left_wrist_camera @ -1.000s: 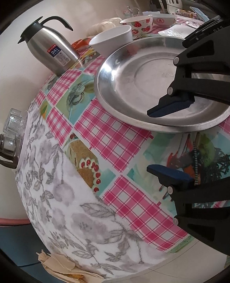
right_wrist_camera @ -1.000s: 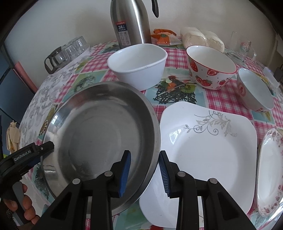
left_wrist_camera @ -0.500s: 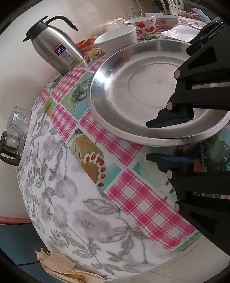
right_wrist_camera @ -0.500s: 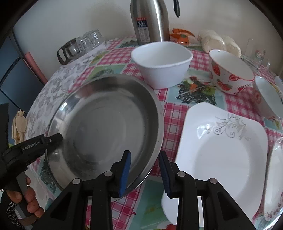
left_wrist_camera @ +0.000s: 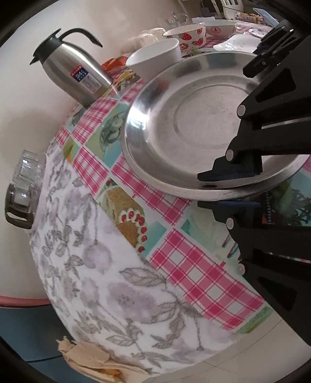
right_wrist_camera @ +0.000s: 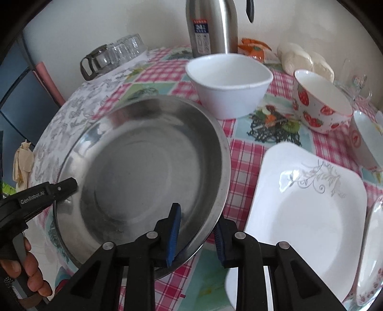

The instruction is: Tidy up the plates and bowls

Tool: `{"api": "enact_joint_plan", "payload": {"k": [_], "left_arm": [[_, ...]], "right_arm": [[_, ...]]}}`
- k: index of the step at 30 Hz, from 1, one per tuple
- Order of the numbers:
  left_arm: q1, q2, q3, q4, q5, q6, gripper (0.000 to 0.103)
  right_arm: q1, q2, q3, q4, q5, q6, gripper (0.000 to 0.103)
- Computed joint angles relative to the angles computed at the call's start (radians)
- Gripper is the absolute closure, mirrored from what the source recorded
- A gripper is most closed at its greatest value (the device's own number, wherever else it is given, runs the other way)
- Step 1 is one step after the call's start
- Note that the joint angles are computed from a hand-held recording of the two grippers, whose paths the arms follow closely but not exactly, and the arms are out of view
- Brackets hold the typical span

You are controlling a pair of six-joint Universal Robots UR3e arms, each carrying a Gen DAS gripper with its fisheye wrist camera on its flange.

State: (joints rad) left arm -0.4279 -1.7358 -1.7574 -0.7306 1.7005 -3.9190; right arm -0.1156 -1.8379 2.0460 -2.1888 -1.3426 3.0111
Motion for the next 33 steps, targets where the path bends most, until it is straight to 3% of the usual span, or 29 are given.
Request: {"api": "enact_joint_plan", "payload": {"k": [12, 21, 33], "left_arm": [[-0.111, -0.023, 0.181, -0.169, 0.089, -0.028, 0.088], [-0.203, -0.077, 0.360, -0.310, 0.149, -0.061, 0.086], [-0.328, -0.234, 0.662, -0.506, 0.236, -0.069, 0.084]], "right_arm": [[-0.181, -0.172, 0.003, 0.141, 0.139, -0.097, 0.075], [-0.418, -0.326, -0.018, 0.392, 0.277, -0.276, 0.075], [-0.679, -0.458, -0.067, 0.680, 0.342, -0.550, 0.075]]}}
